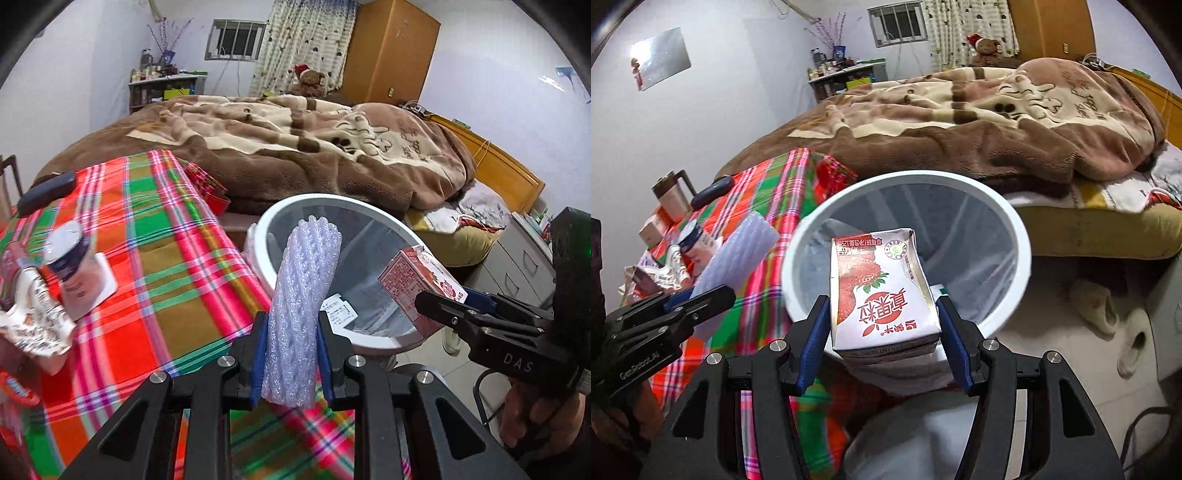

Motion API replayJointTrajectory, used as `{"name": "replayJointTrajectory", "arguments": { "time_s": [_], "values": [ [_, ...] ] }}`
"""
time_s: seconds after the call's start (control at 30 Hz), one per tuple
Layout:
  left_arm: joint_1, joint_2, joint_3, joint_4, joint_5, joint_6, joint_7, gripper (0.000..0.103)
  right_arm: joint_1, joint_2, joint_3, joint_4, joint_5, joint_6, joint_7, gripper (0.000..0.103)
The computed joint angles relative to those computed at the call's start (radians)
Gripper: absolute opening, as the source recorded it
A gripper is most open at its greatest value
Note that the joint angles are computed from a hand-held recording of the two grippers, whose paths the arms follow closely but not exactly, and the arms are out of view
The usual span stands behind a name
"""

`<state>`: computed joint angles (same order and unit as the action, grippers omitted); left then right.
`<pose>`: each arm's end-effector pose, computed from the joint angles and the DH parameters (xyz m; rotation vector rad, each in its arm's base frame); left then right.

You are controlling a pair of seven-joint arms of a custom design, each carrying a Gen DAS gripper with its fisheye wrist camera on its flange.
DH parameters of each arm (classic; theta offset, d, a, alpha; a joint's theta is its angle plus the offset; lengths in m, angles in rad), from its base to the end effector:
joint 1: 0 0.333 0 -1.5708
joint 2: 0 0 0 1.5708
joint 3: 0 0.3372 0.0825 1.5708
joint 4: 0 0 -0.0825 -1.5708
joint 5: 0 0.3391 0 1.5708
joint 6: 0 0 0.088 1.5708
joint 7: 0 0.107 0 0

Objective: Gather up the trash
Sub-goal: 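Carry the foam sleeve and milk carton over the bin and open both tools, then move both open tools back from the bin toward the table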

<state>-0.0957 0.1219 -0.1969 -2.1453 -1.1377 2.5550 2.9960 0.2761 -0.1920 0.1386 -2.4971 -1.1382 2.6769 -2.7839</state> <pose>0.5266 -0.1423 0.4205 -1.0481 2.6335 -1.1880 0.3843 0.2013 0.4313 -1.2250 2.1929 -0.6921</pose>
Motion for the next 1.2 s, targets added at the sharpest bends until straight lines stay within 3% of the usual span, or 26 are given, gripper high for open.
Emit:
{"name": "replayJointTrajectory", "arguments": {
  "time_s": [0.43,0.53,0.6,0.67,1.03,1.2],
  "values": [
    [-0.037,0.085,-0.034,0.084,0.084,-0.013,-0.072,0.025,-0.021,-0.009,-0.016,-0.025,0.062,0.0,-0.069,0.061],
    [-0.037,0.098,-0.039,0.098,0.1,-0.02,-0.087,0.03,-0.025,-0.012,-0.013,-0.025,0.054,-0.008,-0.063,0.063],
    [-0.034,0.102,-0.043,0.1,0.093,-0.021,-0.086,0.043,-0.026,-0.015,-0.012,-0.028,0.048,-0.009,-0.057,0.063],
    [-0.028,0.103,-0.045,0.103,0.082,-0.028,-0.083,0.047,-0.027,-0.017,-0.012,-0.028,0.044,-0.011,-0.053,0.063],
    [-0.006,0.053,-0.029,0.059,0.032,-0.03,-0.051,0.048,-0.028,-0.027,-0.003,-0.018,-0.017,0.009,-0.015,0.063],
    [0.009,0.015,-0.008,0.019,0.002,-0.031,-0.038,0.048,-0.027,-0.026,0.009,-0.003,-0.107,0.032,0.049,0.063]
  ]
}}
